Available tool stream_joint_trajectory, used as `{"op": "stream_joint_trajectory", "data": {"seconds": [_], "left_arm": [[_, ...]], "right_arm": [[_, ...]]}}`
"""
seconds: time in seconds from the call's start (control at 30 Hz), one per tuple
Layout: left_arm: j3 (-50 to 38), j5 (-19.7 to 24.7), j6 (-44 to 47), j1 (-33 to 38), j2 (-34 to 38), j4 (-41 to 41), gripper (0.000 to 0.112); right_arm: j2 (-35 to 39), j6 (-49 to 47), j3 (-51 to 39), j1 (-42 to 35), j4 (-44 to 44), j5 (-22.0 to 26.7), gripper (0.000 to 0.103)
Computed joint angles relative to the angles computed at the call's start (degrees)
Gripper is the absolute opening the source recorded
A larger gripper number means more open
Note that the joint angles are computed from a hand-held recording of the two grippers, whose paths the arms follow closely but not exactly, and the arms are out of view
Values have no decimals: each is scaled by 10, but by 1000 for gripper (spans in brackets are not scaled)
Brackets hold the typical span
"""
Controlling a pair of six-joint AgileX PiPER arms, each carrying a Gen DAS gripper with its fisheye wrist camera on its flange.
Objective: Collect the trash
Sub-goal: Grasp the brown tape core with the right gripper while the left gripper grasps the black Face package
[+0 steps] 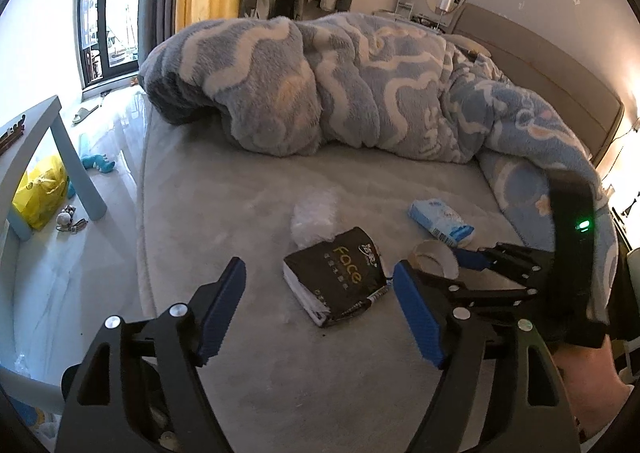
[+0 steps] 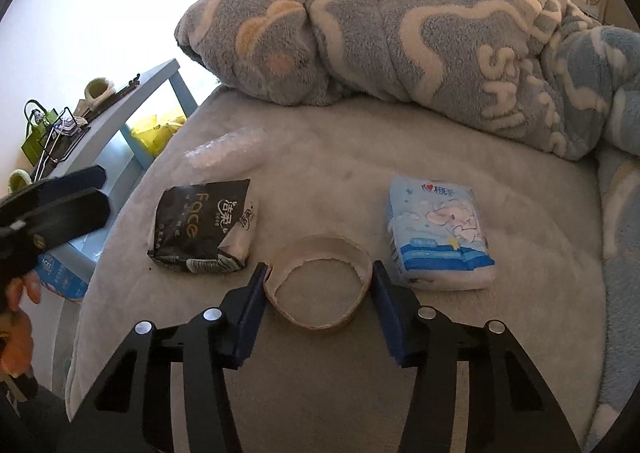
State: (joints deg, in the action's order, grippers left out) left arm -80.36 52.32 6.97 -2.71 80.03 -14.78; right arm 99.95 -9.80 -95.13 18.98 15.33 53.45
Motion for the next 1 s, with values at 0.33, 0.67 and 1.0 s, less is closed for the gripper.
{"op": "stream_joint_trajectory", "data": {"seconds": [0.33,0.67,1.0], "left_arm": [[-7,-16,-102,-69,48,79,82],[-31,-9,-281,-154,94,272,89],[-57,4,-338,-169,141,310,94]], "right_arm": [[-35,-30,9,-50,33,-38,51],[-21,-58,-12,-79,62,-31,51],[-2,-73,-33,-93,80,-18,51]]}}
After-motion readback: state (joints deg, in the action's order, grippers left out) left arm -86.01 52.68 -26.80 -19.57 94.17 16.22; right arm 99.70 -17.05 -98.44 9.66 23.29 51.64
